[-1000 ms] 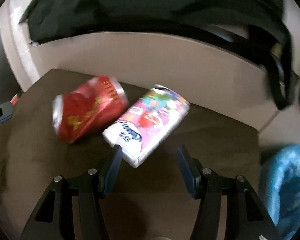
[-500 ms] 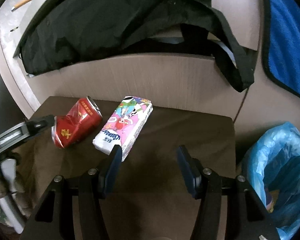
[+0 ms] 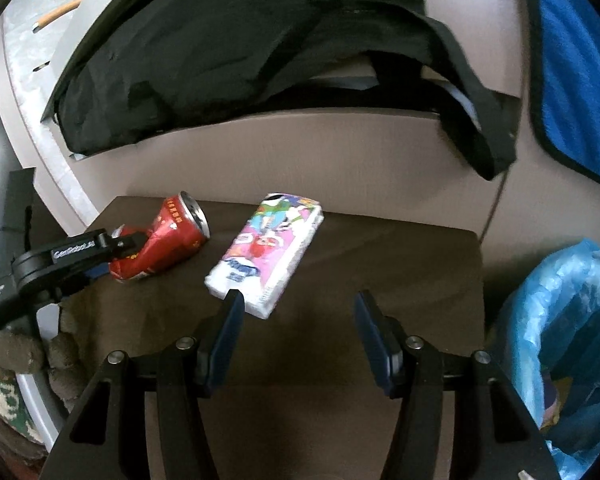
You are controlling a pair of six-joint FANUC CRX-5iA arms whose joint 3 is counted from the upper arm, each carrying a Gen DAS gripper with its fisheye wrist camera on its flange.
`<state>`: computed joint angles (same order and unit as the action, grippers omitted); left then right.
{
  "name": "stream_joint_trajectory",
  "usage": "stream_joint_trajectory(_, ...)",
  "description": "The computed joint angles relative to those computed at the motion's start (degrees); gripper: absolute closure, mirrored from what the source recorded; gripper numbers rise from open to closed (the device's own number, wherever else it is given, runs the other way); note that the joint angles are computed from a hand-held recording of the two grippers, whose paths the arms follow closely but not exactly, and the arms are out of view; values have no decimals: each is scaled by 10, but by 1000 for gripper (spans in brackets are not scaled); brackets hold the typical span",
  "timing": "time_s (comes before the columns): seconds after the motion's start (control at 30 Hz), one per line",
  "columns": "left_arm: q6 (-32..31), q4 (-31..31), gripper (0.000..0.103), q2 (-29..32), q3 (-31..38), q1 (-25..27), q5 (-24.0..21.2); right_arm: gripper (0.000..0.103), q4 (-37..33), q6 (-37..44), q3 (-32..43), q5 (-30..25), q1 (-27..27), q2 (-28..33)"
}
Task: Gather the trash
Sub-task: 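Grasp the red can with the left tool while the right tool approaches the pink tissue pack, then grasp the pink tissue pack with the right tool while the left tool holds the can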
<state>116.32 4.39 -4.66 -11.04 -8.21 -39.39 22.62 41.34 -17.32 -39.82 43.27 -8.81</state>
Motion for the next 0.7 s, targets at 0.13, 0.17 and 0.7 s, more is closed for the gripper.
stream_joint_trajectory(0.13,3,-52,52,-38,-9,5,-12,47,-26,23,36,-9,4,26)
stream_joint_trajectory(0.17,-1,-63,52,-50,-13,8,-14,47,-36,29,47,-11,4,34)
stream_joint_trajectory(0.7,-81,-25,52,-122,-86,61,17,46,99,-134,104,-72,42,149)
